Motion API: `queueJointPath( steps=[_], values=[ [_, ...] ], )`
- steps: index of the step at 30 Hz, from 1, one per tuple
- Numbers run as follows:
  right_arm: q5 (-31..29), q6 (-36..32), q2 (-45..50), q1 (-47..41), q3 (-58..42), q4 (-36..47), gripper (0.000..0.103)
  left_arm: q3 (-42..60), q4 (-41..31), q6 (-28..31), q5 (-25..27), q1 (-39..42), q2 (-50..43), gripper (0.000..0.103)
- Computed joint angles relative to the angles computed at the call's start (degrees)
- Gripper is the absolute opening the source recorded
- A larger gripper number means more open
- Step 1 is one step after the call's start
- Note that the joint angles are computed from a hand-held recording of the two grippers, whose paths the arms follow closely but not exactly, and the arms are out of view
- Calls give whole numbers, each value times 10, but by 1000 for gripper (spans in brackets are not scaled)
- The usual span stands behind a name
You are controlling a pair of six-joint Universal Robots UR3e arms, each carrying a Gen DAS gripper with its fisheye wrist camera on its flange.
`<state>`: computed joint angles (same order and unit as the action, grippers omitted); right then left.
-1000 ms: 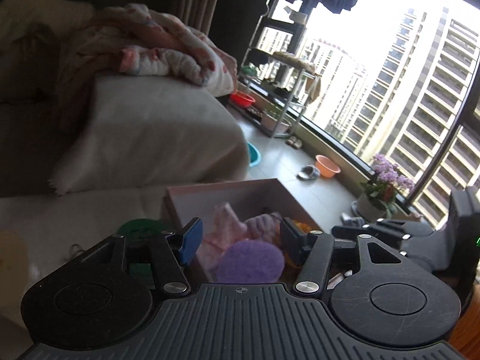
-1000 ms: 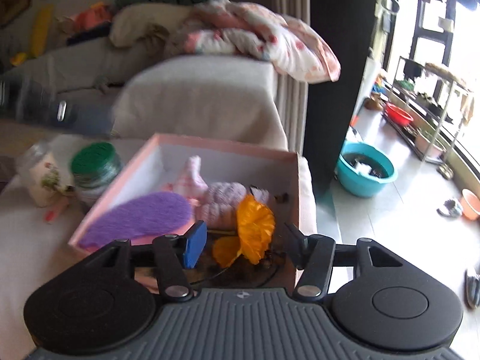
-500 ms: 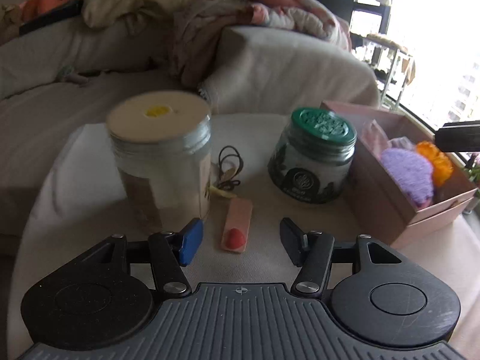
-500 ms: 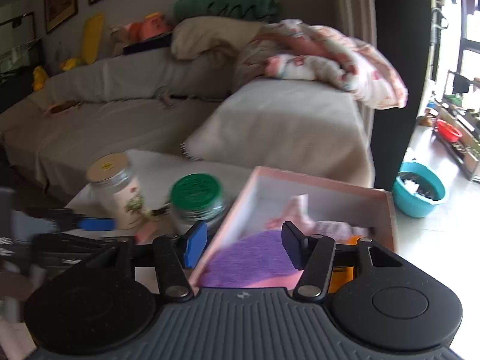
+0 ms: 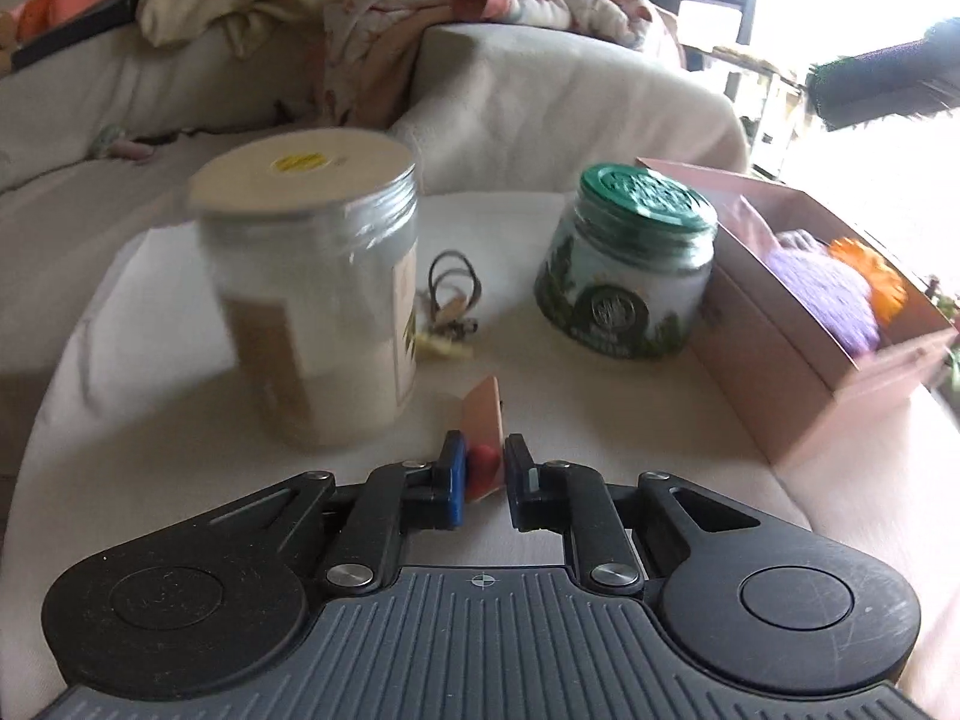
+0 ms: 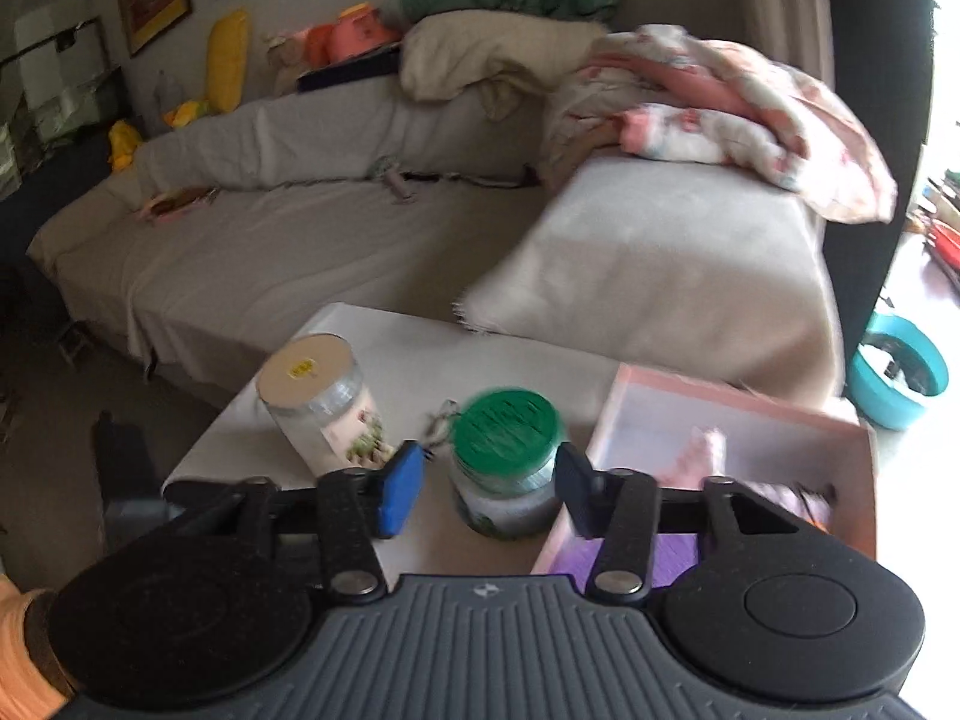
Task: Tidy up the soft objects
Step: 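Grasp the pink hair clip with the left gripper while the right gripper grasps the black cord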
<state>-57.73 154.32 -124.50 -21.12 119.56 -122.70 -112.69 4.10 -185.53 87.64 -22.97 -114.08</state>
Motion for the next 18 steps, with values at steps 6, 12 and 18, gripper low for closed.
queueJointPath(
  steps=[6,12,18],
  values=[
    [-112,141,343,190,-280,2,26,-131,3,33,-38,37,108,16],
    [-224,217,641,274,-626,147,24,-222,18,61,-99,91,178,17],
    [-288,249,812,309,-859,278,20,-229,19,41,-131,114,179,17]
  ],
)
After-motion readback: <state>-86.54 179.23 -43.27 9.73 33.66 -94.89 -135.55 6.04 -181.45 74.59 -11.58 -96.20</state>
